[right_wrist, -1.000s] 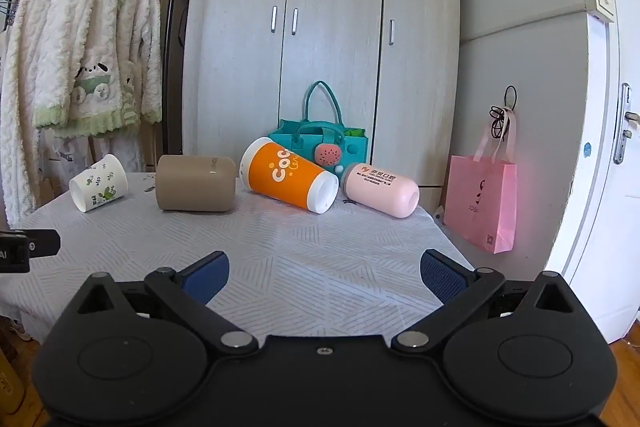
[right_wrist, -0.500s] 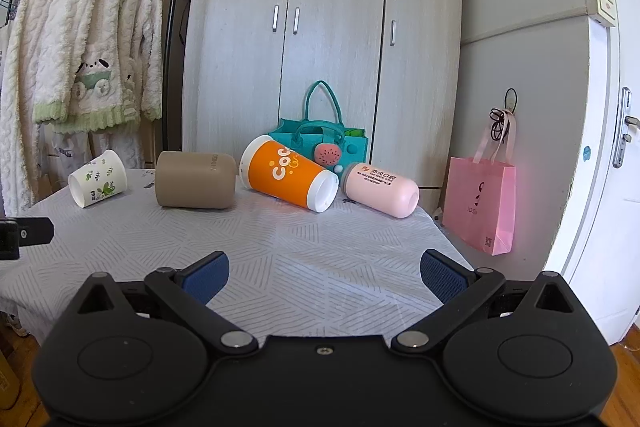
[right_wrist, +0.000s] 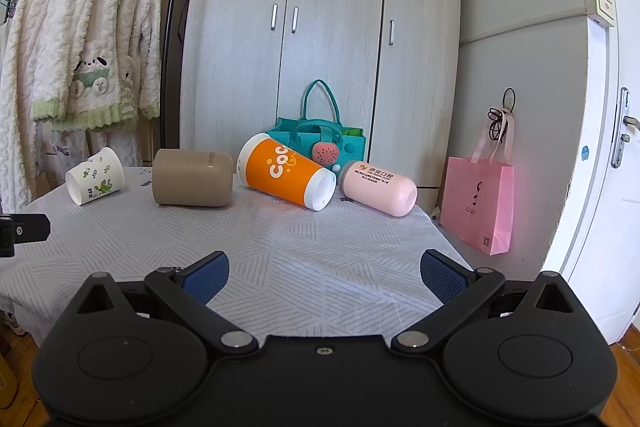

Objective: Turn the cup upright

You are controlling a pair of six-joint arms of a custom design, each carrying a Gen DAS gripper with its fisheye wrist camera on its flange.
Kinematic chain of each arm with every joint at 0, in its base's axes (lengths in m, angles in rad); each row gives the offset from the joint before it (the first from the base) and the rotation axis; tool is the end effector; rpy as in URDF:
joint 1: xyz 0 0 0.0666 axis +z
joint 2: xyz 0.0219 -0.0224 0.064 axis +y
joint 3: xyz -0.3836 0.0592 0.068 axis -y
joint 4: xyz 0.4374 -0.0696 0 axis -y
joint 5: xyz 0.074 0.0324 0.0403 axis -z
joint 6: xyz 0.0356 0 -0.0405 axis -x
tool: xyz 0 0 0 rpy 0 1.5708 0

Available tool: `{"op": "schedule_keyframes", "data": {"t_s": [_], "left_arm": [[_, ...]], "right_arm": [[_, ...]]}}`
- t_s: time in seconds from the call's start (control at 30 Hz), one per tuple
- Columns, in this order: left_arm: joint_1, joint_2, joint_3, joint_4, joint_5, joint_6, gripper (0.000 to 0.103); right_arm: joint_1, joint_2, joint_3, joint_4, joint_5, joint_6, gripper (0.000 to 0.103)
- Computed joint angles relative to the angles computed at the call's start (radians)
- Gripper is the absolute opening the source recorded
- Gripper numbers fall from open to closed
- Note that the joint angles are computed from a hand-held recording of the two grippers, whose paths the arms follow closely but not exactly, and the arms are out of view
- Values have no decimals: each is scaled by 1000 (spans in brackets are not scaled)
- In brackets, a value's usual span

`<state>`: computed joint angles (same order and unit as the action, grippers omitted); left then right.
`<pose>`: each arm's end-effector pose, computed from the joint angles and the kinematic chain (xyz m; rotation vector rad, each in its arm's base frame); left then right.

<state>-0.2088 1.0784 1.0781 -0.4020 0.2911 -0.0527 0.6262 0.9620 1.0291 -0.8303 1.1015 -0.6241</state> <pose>0.4256 -0.1010 0.4581 0.4453 1.9247 -0.3887 0.3103 0.1848 0.4511 0.4841 1.8529 -0.4593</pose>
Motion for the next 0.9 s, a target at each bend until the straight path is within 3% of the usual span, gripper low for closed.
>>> {"op": "schedule_keyframes", "data": {"t_s": [0.9], "left_arm": [[7,14,11,-22,11,22,103]], "right_arm": [[-8,8,5,-22,-2,-20,103]]}}
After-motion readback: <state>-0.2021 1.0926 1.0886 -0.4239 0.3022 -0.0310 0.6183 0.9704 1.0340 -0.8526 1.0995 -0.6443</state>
